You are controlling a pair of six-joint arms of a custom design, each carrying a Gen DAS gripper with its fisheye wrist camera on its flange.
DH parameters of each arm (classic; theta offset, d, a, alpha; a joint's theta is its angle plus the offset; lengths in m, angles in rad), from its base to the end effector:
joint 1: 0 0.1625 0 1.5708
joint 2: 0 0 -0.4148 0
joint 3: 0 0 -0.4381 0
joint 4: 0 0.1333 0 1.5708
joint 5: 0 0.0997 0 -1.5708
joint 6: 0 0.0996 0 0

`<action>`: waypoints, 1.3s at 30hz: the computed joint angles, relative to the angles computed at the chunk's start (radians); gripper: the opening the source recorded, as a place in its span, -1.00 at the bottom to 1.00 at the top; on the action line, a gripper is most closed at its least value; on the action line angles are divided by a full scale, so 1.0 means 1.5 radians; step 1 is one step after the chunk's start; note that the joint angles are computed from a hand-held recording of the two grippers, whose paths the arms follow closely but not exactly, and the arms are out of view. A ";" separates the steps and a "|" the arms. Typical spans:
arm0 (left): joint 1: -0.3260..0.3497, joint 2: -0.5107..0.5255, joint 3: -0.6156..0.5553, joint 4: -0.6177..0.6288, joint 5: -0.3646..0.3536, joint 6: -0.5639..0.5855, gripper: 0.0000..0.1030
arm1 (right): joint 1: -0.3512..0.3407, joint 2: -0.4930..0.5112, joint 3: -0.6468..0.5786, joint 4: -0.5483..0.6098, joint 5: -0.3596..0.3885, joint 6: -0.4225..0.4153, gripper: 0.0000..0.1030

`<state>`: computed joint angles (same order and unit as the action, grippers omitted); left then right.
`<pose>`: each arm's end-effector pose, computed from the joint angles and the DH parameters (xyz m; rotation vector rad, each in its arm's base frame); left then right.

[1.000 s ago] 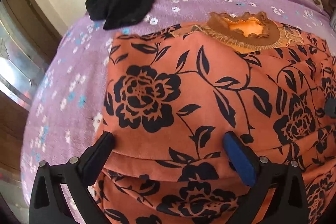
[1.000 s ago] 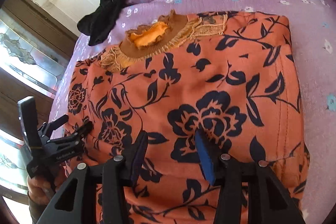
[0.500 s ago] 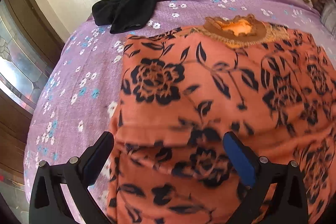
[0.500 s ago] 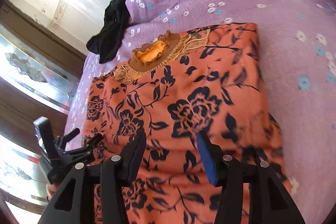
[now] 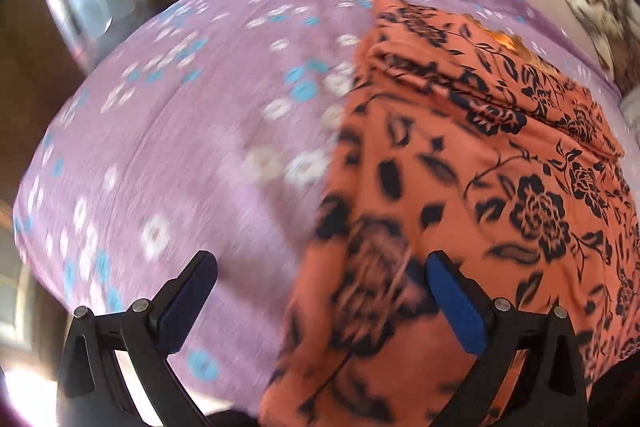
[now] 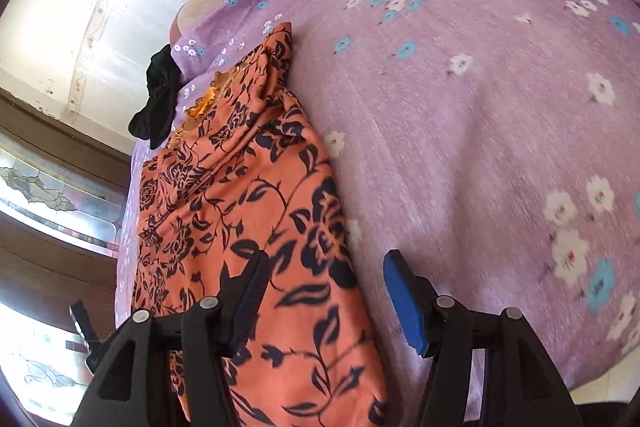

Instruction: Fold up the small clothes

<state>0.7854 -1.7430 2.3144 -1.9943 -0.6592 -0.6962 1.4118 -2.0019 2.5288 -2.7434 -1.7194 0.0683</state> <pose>-0.1238 -0.4236 0.2592 0.1859 2.2928 -0.6349 0.0626 -0.3587 0.3004 -0.3897 -2.7947 0.9332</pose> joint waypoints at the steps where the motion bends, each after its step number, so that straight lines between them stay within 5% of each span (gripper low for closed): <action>1: 0.000 -0.026 0.007 0.029 -0.011 -0.028 1.00 | -0.012 -0.011 0.004 0.018 0.023 -0.004 0.24; 5: 0.019 -0.105 0.024 0.045 -0.088 -0.073 0.95 | -0.065 -0.065 0.023 0.099 0.128 -0.029 0.34; 11: 0.007 -0.127 0.034 0.051 -0.108 -0.056 0.04 | -0.157 -0.111 0.060 0.178 0.304 -0.055 0.34; 13: -0.002 -0.127 0.040 0.025 -0.132 -0.024 -0.31 | -0.142 -0.102 0.060 0.181 0.298 -0.068 0.31; 21: 0.019 -0.116 0.034 -0.004 -0.189 0.016 -0.11 | -0.109 -0.094 0.065 0.161 0.255 -0.064 0.32; 22: 0.020 -0.115 0.033 -0.004 -0.193 0.019 -0.16 | -0.096 -0.088 0.064 0.150 0.239 -0.067 0.32; 23: 0.018 -0.113 0.032 0.001 -0.191 0.019 -0.43 | -0.080 -0.082 0.065 0.138 0.218 -0.069 0.32; 25: 0.019 -0.113 0.031 0.002 -0.197 0.023 -0.72 | -0.058 -0.073 0.061 0.133 0.182 -0.065 0.01; 27: 0.027 -0.114 0.033 -0.019 -0.214 0.028 -0.84 | -0.055 -0.062 0.055 0.143 0.181 -0.062 -0.76; 29: 0.029 -0.116 0.032 -0.034 -0.223 0.033 -0.86 | -0.043 -0.056 0.053 0.131 0.165 -0.060 -0.76; 34: 0.013 -0.137 0.035 -0.055 -0.233 0.062 -0.86 | -0.073 -0.085 0.060 0.134 0.255 -0.072 -0.77; 37: 0.027 -0.121 0.024 -0.028 -0.247 0.063 -0.83 | -0.072 -0.063 0.044 0.175 0.219 -0.050 -0.74; 39: 0.048 -0.105 0.019 -0.018 -0.273 0.063 -0.45 | -0.087 -0.059 0.044 0.195 0.212 -0.025 -0.69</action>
